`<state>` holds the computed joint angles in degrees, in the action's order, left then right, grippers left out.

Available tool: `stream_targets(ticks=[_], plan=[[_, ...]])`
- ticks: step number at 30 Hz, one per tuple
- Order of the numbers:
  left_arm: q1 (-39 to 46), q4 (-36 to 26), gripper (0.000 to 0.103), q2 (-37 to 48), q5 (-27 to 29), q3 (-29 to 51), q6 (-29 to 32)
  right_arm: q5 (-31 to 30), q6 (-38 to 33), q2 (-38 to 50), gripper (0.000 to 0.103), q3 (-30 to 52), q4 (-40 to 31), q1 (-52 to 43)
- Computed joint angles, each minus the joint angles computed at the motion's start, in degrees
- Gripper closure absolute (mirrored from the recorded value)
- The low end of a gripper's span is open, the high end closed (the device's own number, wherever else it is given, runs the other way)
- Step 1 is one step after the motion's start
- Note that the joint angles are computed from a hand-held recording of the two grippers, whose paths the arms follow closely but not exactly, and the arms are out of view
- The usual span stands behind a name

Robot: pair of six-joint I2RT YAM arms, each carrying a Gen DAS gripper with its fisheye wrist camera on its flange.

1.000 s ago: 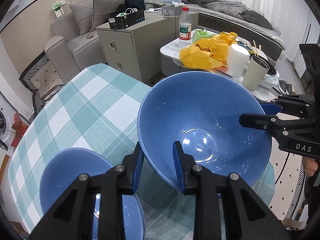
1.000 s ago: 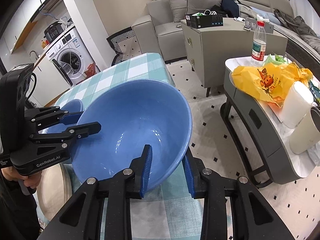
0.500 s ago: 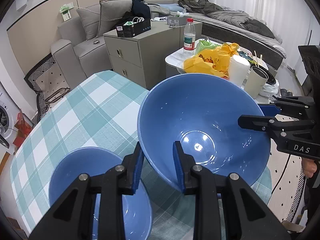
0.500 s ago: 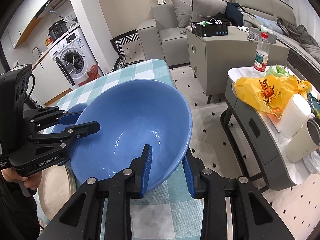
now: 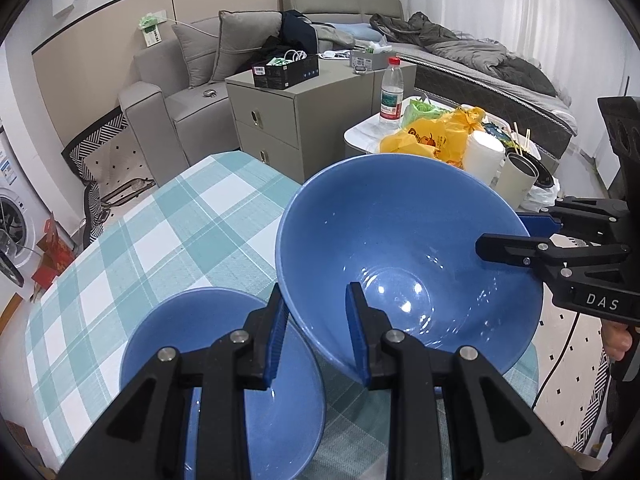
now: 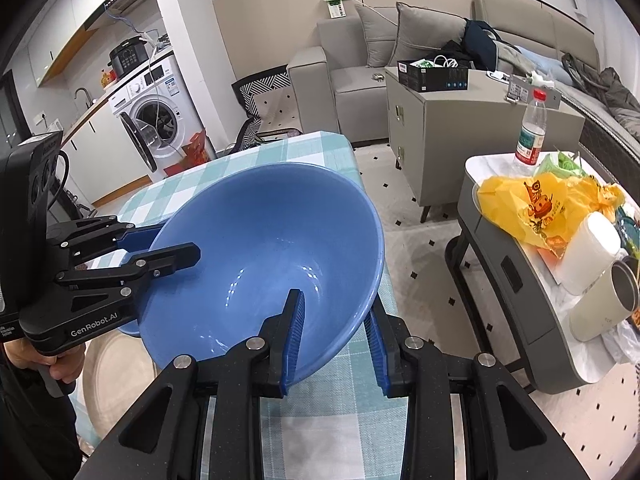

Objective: Organize plates and bowls
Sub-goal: 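Lift the held blue bowl off the table with both grippers, then carry the held blue bowl with both grippers over the stacked blue bowls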

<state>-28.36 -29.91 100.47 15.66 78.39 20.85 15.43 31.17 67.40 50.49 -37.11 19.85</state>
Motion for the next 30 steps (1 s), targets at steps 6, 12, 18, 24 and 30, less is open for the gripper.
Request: stream_targets(ticks=[6,12,18,24,30], plan=[[1.4,0.6,0.076,-2.0,1.0,-1.5,-0.3,1.9,0.6,0.7,0.071,2.3,-1.1,2.4],[2.7,1.2,0.076,-4.0,1.6,-3.0,-0.7,3.3,1.0,1.6,0.071,4.6,-2.3,4.6],[4.4,2.0,0.076,-6.2,2.1,-4.4,-1.2,4.7,1.2,3.0,0.071,7.3,-3.4,6.9],[6.2,2.9,0.076,-8.2,2.6,-6.1,-1.1,5.6,1.3,5.0,0.071,10.1,-4.2,8.8],[8.6,3.8,0.076,-9.3,3.3,-7.7,-1.3,6.4,1.5,7.8,0.071,12.9,-4.3,11.0]])
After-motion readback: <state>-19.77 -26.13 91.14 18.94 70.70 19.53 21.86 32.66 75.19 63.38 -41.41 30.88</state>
